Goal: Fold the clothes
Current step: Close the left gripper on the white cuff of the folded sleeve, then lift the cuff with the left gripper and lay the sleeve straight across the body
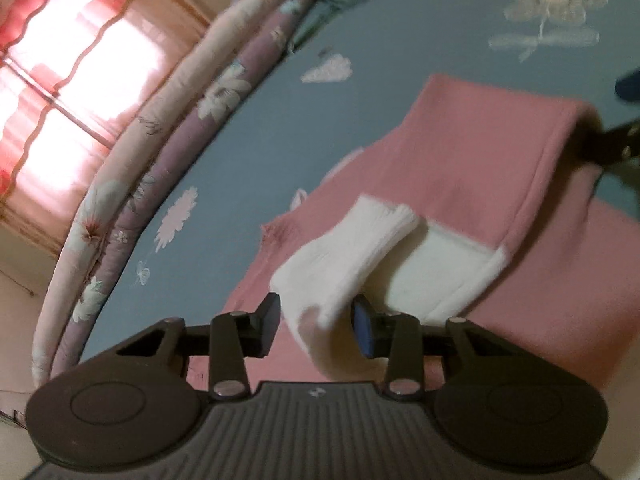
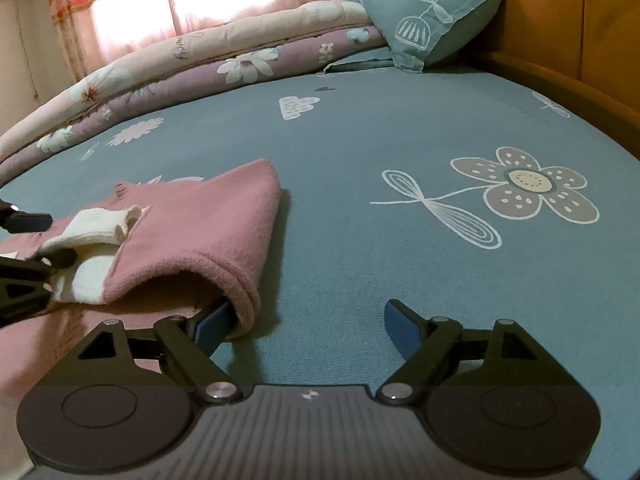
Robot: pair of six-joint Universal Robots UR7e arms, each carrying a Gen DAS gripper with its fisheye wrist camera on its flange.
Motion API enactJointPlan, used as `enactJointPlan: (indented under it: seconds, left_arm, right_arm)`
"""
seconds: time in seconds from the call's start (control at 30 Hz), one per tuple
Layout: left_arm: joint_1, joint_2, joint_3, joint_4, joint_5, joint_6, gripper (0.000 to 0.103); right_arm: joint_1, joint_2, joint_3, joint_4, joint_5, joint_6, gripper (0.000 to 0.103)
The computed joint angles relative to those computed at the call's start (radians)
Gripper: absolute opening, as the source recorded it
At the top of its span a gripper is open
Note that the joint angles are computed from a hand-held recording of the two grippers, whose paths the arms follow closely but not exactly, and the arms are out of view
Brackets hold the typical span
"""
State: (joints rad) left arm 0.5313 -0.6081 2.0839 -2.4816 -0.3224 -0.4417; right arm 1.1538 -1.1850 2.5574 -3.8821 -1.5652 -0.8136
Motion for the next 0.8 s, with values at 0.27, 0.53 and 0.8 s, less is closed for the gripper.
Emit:
enactJointPlan:
  seconds: [0.27,0.53,0.8]
  left_arm:
    - [0.022,0.032,-0.034,0.069,0.063,-0.124,0.014]
    - [0.003,-0.128,0.126,-0.045,0.048,-0.417,0.009]
    - [0.01,-0.222,0.233,-0.119,0.027,-0.538,0.009]
  right_arm:
    - [0.001,0.021,0.006,-0.042,-0.001,0.008,0.089]
    - [-0.018,0.017,0.013,-0.051,0.04,0.042,0.091]
    - [-0.038,-0.144,0.024,0.217,0.094,-0.193,0.091]
